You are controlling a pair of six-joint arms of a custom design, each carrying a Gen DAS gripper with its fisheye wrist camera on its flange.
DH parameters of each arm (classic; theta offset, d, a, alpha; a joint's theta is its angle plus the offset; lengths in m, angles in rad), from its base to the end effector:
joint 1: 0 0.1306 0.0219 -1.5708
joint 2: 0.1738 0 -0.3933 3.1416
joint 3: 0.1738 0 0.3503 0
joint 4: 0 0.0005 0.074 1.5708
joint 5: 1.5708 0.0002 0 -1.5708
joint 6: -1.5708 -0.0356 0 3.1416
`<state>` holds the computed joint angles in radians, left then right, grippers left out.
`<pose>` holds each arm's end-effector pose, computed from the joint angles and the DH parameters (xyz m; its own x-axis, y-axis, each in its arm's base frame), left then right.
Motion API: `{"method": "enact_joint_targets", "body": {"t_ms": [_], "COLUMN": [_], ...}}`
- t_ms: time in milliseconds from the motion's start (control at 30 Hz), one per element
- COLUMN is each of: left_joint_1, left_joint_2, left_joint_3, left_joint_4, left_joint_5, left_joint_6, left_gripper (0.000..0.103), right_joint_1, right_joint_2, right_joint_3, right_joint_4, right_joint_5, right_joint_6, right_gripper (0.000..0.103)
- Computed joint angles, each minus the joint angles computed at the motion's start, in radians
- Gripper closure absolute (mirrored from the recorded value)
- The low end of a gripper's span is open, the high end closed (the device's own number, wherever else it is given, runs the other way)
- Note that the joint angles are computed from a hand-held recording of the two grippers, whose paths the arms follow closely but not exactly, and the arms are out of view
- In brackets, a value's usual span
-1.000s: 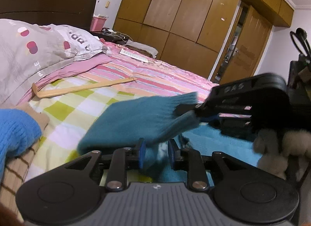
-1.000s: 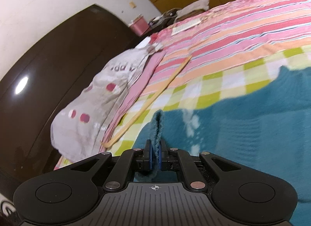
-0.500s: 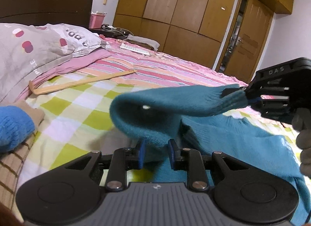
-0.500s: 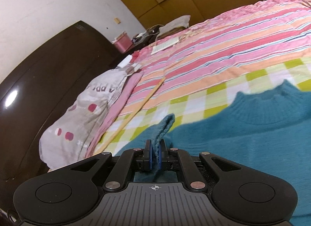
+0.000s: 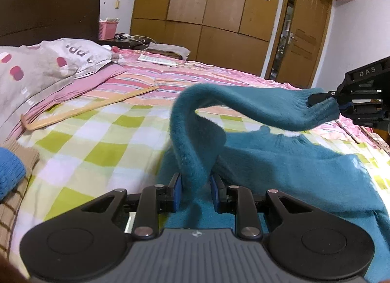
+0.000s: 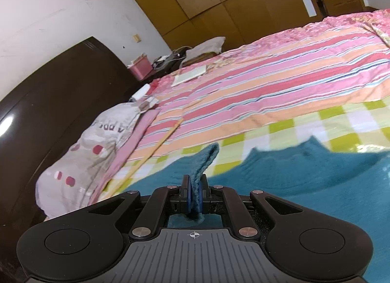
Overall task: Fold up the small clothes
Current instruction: 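Lift the sweater side with the right tool and fold it over the body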
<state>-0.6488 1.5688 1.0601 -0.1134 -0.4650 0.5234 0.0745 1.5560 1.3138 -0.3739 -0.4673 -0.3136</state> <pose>0.3926 -0.2783 0.2857 -0.5270 -0.1611 -0.8345 -0.0158 0.9836 -0.1799 0.5079 0.0535 0.3736 -0.6817 0.2253 -0.6960 -0.2342 0.8341 0.4994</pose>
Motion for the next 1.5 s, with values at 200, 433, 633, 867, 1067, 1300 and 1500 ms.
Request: {"method": "enact_joint_targets", "body": {"t_ms": [200, 433, 633, 867, 1067, 1300, 1500], "left_joint_1": [-0.015, -0.029, -0.051, -0.072, -0.078, -0.086, -0.084], "left_joint_2": [0.016, 0.034, 0.056, 0.094, 0.119, 0.128, 0.113], "left_joint_3": [0.031, 0.063, 0.094, 0.128, 0.139, 0.136, 0.125], "left_joint_4": [-0.02, -0.035, -0.024, -0.047, -0.089, -0.101, -0.1], "left_joint_5": [-0.018, -0.027, -0.029, -0.024, -0.01, -0.005, 0.016], "left_joint_6": [-0.031, -0.066, -0.118, -0.16, -0.176, -0.173, -0.163], "left_gripper": [0.072, 0.072, 0.068, 0.066, 0.065, 0.065, 0.065], "right_joint_1": [-0.039, -0.065, -0.114, -0.186, -0.218, -0.212, -0.195], "right_joint_2": [-0.022, -0.048, -0.07, -0.088, -0.04, -0.007, -0.001], "right_joint_3": [0.004, 0.043, 0.034, -0.043, -0.116, -0.173, -0.165], "right_joint_4": [0.006, -0.002, -0.004, 0.017, -0.003, 0.021, 0.024], "right_joint_5": [-0.011, -0.007, -0.011, -0.02, 0.034, 0.09, 0.135], "right_joint_6": [0.021, 0.075, 0.1, 0.097, 0.1, 0.116, 0.124], "right_gripper": [0.097, 0.097, 0.098, 0.098, 0.098, 0.098, 0.098]}}
